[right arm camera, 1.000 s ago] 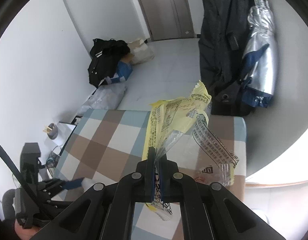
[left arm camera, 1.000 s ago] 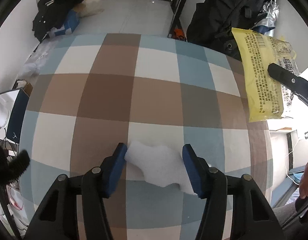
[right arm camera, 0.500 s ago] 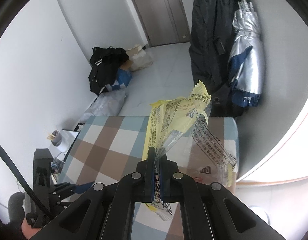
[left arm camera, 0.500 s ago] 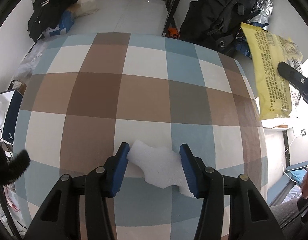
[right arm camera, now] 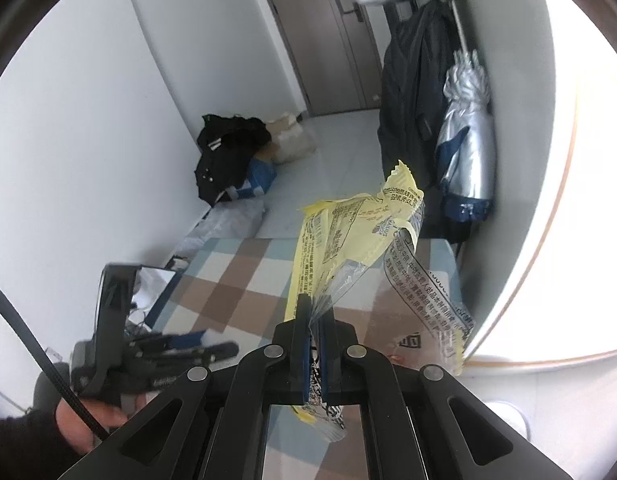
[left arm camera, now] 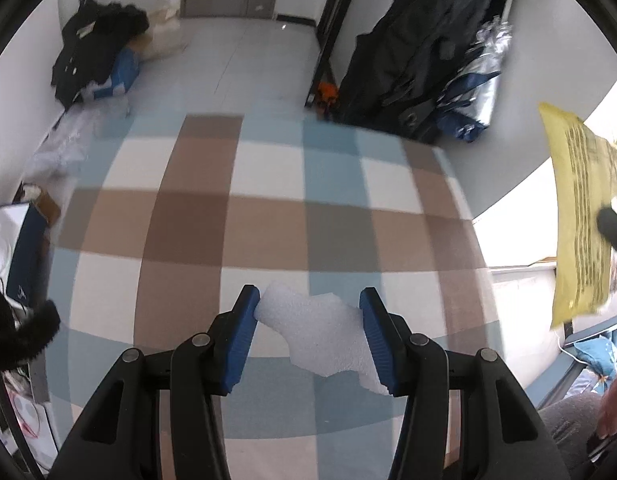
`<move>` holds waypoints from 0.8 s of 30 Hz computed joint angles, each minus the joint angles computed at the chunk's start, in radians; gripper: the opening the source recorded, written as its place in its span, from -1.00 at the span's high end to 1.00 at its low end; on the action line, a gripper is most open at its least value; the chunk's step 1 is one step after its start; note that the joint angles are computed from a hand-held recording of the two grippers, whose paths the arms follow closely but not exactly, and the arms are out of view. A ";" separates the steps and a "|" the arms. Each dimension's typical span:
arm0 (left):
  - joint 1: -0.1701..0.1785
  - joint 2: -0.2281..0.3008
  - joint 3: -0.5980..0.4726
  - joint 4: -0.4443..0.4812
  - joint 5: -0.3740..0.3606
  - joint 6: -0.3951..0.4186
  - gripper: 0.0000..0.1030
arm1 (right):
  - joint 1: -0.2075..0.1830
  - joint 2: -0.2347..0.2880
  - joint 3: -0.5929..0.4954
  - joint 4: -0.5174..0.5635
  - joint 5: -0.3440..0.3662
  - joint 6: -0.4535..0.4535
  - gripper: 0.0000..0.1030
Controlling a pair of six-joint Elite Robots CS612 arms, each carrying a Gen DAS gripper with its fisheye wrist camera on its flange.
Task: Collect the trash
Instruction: 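Carry the clear bag and white foam over the white trash bin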
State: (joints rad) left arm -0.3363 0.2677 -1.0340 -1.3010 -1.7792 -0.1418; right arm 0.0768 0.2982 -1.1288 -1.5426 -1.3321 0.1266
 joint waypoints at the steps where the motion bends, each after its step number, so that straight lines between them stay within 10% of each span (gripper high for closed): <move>1: -0.002 -0.003 -0.001 -0.009 0.000 0.003 0.09 | -0.001 0.004 -0.017 0.006 -0.001 -0.002 0.95; 24: -0.113 -0.049 -0.001 -0.149 -0.142 0.099 0.08 | -0.095 0.102 -0.408 0.105 -0.153 0.161 0.95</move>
